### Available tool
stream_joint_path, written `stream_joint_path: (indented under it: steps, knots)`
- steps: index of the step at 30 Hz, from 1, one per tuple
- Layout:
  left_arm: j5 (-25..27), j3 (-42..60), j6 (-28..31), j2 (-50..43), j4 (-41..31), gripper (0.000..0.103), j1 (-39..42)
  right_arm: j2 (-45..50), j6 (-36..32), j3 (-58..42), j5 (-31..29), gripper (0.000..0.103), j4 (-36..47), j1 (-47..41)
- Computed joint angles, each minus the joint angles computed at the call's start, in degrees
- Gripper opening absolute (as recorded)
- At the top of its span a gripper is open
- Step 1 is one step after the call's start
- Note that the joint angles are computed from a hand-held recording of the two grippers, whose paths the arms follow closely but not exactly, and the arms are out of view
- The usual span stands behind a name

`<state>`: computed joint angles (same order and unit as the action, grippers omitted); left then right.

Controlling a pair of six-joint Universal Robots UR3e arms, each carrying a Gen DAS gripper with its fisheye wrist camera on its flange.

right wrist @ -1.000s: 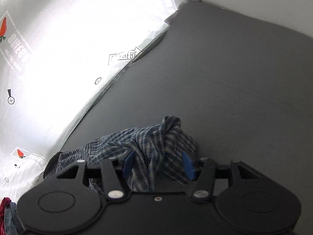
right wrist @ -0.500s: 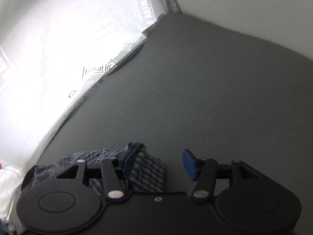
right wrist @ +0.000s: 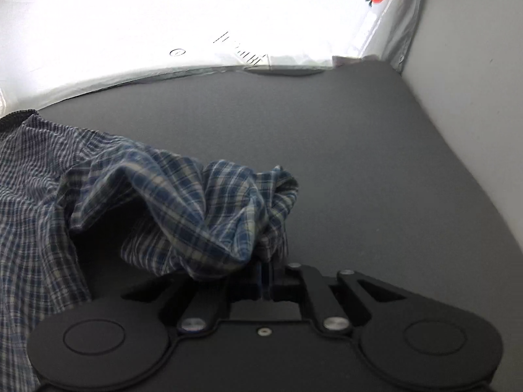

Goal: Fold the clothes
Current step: 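Grasp the sleeve cuff with the right gripper and stretch the sleeve out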

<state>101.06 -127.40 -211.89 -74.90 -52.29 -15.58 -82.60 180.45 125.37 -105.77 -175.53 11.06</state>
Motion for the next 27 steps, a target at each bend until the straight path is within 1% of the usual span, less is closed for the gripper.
stream_joint_path:
  steps: [2,3,4,5,8,10,11,14,16,18,20,22,23,24,25,27]
  knots:
    - [0.18,-0.18,-0.31,0.03,0.24,0.103,-0.2,3.64,-6.2,-0.6,-13.17,0.003,-13.1,4.11]
    - [0.29,-0.25,-0.48,0.01,0.36,0.103,-0.32,5.68,-10.01,-1.11,-19.07,0.003,-20.36,5.48]
    - [0.36,-0.34,-0.62,0.01,0.49,0.103,-0.41,7.97,-15.14,-1.72,-23.66,0.003,-29.45,5.79]
    - [0.43,-0.45,-0.74,0.05,0.62,0.103,-0.48,8.8,-18.73,-1.58,-25.39,0.004,-35.31,5.32]
    - [0.53,-0.71,-0.93,0.14,0.89,0.103,-0.57,7.97,-25.37,1.94,-28.45,0.005,-42.95,2.12]
    - [0.63,-0.91,-1.04,0.23,1.11,0.103,-0.69,7.1,-27.16,8.12,-27.3,0.006,-41.72,-1.19]
    - [0.68,-0.98,-1.07,0.27,1.2,0.103,-0.76,5.76,-28.1,11.53,-26.28,0.01,-37.58,-2.69]
    - [0.85,-1.05,-1.29,0.31,1.21,0.103,-0.99,-0.37,-29.01,21.7,-21.32,0.016,-26.48,-5.89]
    - [0.97,-1.02,-1.52,0.27,1.16,0.103,-1.11,-6.52,-24.52,25.37,-20.28,0.022,-19.05,-5.75]
    - [1.07,-0.8,-1.82,0.06,0.99,0.103,-1.23,-17.83,-17.71,26.95,-14.64,0.042,-8.58,-8.79]
    - [1.05,-0.52,-1.99,-0.14,0.72,0.103,-1.21,-26.89,-10.96,26.0,-6.57,0.043,0.2,-14.2]
    - [0.95,-0.35,-2.04,-0.23,0.48,0.103,-1.1,-31.79,-2.28,22.45,0.85,0.044,8.09,-18.73]
    - [0.95,-0.35,-2.09,-0.22,0.45,0.103,-1.09,-33.28,1.72,21.28,6.45,0.044,10.48,-22.06]
    - [0.96,-0.38,-2.15,-0.2,0.45,0.103,-1.09,-34.22,5.79,20.08,12.0,0.044,12.41,-25.24]
    - [1.04,-0.43,-2.3,-0.19,0.52,0.103,-1.17,-33.18,9.67,18.48,17.2,0.045,13.27,-27.64]
    - [1.25,-0.57,-2.67,-0.21,0.74,0.103,-1.4,-27.23,15.81,13.9,22.01,0.046,13.28,-29.26]
